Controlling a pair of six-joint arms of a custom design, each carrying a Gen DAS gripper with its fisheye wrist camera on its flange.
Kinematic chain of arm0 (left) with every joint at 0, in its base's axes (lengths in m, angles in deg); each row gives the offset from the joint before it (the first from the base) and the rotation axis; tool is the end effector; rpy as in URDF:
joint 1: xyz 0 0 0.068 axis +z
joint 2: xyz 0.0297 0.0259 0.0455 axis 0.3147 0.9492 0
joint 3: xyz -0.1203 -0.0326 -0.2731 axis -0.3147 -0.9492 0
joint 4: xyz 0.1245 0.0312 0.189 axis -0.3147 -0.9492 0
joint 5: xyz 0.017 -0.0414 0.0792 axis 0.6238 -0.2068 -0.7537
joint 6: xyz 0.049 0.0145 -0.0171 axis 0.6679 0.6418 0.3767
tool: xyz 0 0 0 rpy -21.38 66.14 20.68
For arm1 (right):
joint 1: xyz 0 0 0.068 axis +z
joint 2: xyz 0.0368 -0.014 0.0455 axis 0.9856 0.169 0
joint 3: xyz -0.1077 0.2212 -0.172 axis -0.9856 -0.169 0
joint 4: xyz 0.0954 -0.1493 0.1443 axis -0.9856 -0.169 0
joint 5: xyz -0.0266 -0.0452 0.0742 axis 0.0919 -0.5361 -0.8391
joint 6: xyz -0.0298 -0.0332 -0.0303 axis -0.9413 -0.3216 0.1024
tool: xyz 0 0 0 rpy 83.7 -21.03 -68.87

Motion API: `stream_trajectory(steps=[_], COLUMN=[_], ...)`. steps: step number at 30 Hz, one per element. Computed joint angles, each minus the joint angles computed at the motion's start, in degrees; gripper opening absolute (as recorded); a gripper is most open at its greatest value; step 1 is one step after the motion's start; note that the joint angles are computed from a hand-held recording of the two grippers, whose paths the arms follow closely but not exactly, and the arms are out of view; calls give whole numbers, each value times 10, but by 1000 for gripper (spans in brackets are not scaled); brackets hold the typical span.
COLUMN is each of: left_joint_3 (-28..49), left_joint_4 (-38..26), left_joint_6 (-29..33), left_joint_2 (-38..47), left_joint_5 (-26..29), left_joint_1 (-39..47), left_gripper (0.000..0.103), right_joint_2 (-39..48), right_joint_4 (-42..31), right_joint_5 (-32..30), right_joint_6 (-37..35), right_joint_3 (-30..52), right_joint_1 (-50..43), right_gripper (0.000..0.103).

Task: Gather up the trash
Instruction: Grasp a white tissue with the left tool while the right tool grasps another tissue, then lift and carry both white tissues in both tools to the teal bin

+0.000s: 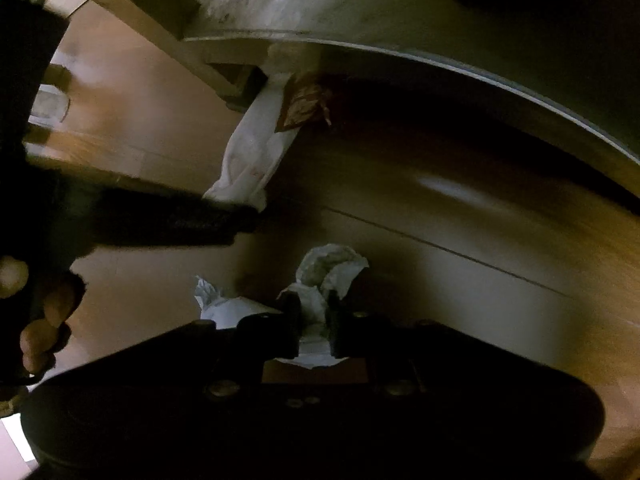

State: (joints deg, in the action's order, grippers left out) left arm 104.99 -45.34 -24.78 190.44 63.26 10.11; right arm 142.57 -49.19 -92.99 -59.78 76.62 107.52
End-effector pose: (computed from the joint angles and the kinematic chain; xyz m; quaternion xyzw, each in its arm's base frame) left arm 0.3648 -0.0579 0.1610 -0.0857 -0.9937 0.0718 0.0016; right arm 0.2771 0.1524 0.1958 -0.0804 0.9872 0.1371 0.0151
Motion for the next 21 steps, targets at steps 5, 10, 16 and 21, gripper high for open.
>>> stream_trajectory(steps=[5,10,16,21], left_joint_3=[-2,22,48,217], left_joint_4=[-56,-122,-205,-336], left_joint_6=[33,55,119,157], left_joint_2=[-44,-85,-163,-170], left_joint_5=[2,2,-8,9], left_joint_1=[-1,-3,-37,-71], left_gripper=[27,27,27,27], right_joint_2=[-41,-97,-172,-226], right_joint_4=[-41,-114,-209,-332], right_joint_5=[8,35,64,84], right_joint_6=[-2,-7,-11,-15], right_joint_3=[15,40,99,224], right_joint_1=[-15,-23,-53,-94], right_gripper=[12,12,12,12])
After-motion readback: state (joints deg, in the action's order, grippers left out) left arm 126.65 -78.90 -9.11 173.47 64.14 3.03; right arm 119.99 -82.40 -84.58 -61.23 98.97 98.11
